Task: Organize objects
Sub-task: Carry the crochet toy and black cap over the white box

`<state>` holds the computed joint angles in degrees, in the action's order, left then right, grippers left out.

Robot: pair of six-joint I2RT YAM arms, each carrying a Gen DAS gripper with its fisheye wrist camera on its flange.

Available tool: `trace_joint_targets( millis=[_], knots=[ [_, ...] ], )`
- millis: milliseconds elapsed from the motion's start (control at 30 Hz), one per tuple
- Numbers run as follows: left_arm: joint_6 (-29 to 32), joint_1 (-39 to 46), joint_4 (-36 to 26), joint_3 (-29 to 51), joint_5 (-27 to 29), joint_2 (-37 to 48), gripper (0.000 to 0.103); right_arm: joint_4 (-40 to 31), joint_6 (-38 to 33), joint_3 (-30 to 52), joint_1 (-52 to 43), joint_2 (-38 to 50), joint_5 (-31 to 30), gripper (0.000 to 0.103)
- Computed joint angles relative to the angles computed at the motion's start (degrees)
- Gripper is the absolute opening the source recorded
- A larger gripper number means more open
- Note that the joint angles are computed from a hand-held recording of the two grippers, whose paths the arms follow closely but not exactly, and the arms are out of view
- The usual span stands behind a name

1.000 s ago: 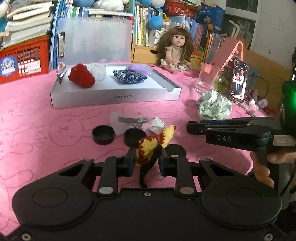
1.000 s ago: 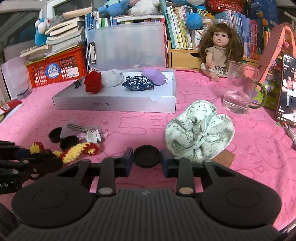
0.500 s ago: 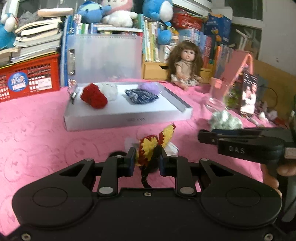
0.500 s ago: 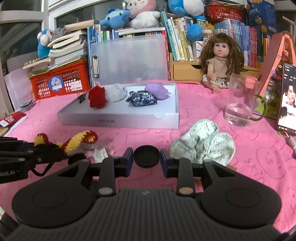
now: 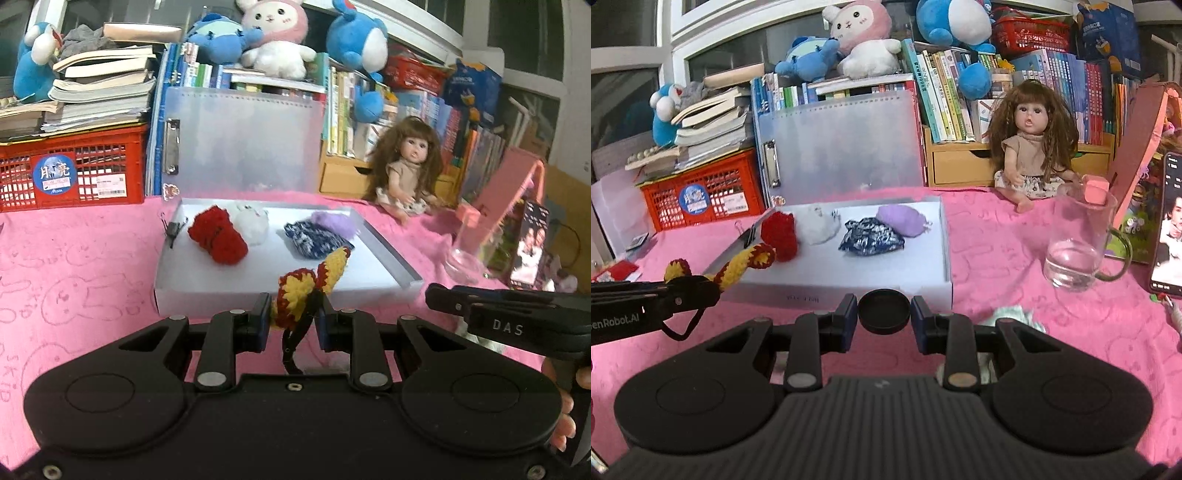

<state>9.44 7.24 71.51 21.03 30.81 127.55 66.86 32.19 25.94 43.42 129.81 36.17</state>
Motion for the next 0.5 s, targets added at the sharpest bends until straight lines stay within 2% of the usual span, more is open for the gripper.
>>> trace_joint_targets(
  millis=[300,500],
  knots=[
    [-4.5,-1.0,-8.5,7.3,-2.4,-1.8,0.023,-3.9,-1.3,2.4,-5.7,-3.1,-4.5,0.036],
    [-5.6,-1.6,-11.8,11.9,-3.6,-0.5,0.023,-6.6,-2.3,4.5,-9.2,-3.6,-7.4,0.036]
  ],
)
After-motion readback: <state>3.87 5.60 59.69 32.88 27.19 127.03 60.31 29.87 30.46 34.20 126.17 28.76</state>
